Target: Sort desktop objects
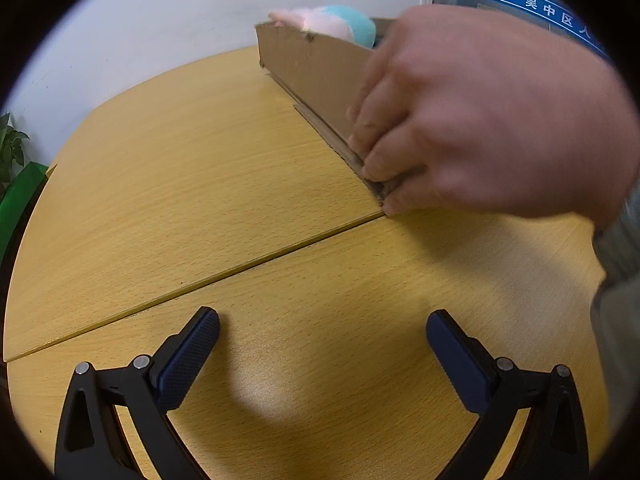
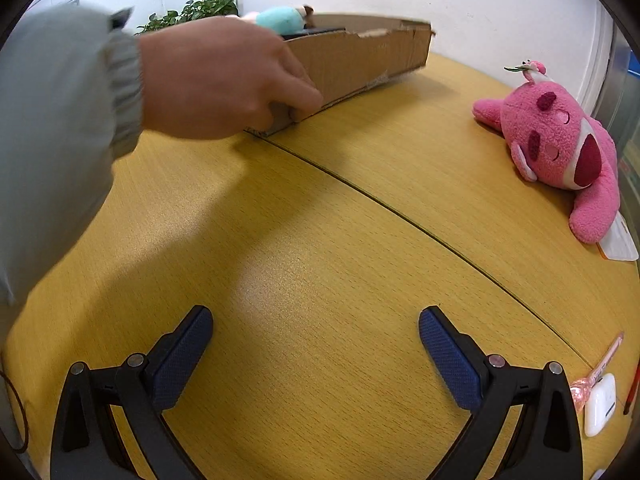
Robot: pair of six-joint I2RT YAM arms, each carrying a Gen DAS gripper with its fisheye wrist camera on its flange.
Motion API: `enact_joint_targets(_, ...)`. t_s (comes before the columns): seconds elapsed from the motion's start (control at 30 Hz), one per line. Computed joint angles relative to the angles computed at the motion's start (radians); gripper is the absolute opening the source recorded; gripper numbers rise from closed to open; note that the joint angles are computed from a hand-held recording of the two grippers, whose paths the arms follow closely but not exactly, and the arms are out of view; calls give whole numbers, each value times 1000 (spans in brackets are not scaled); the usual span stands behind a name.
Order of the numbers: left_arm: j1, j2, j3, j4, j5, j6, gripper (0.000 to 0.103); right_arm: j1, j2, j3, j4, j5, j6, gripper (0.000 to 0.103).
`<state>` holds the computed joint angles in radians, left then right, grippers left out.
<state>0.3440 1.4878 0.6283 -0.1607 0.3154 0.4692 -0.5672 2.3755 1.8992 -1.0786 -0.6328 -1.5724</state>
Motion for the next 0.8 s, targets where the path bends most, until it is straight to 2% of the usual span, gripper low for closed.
enact_joint_targets(0.8,-13,-3,-9,11,-7,-11,103,0,-6,-11,7,-1,2,103)
